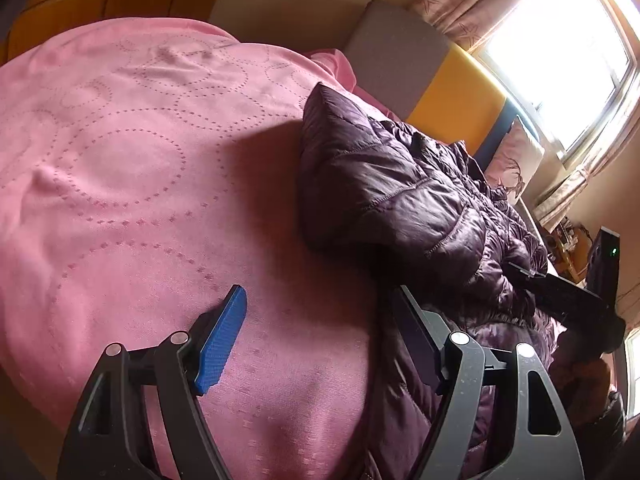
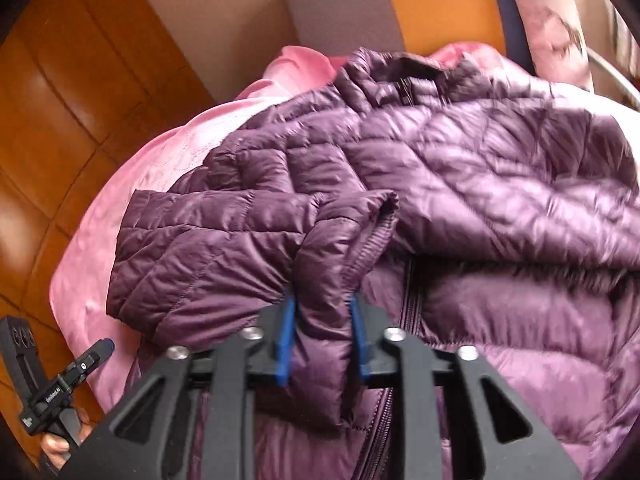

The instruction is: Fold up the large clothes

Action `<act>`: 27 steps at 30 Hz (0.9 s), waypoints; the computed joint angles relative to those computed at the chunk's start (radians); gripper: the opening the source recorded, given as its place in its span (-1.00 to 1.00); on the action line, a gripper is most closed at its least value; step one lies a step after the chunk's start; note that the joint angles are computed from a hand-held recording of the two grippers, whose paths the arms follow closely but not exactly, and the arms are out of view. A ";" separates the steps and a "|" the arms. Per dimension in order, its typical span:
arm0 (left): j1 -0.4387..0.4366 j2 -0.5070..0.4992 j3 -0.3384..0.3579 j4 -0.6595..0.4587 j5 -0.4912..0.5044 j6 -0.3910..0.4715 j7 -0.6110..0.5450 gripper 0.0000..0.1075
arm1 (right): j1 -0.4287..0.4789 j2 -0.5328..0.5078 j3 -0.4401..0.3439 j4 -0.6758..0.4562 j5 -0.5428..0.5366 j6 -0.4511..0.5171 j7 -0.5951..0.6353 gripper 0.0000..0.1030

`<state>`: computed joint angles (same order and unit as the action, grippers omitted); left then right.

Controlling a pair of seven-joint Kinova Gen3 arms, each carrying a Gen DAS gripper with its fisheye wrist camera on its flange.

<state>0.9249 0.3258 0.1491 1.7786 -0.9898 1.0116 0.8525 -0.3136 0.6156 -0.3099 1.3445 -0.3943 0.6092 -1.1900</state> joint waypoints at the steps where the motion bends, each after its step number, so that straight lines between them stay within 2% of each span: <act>1: -0.002 0.004 0.002 -0.008 -0.001 0.000 -0.013 0.38 | 0.004 -0.014 -0.006 0.015 0.002 -0.018 0.017 -0.71; 5: -0.002 0.009 -0.006 -0.019 -0.011 -0.016 -0.015 0.38 | 0.041 -0.068 -0.043 0.092 -0.013 -0.117 0.091 -0.76; 8: -0.004 0.013 -0.011 -0.034 -0.017 -0.014 -0.019 0.38 | 0.074 -0.095 -0.066 0.122 -0.033 -0.154 0.126 -0.76; 13: -0.013 0.027 -0.020 -0.090 -0.031 -0.006 -0.104 0.38 | 0.157 -0.140 -0.112 0.170 -0.088 -0.221 0.184 -0.77; 16: -0.017 0.042 -0.029 -0.141 -0.046 0.000 -0.173 0.38 | 0.216 -0.152 -0.136 0.162 -0.135 -0.226 0.209 -0.77; 22: -0.039 0.090 -0.061 -0.248 -0.043 -0.026 -0.323 0.38 | 0.231 -0.160 -0.075 0.127 -0.150 -0.230 0.177 -0.78; 27: -0.053 0.126 -0.099 -0.327 -0.010 -0.054 -0.435 0.38 | 0.223 -0.125 0.009 0.056 -0.120 -0.188 0.069 -0.77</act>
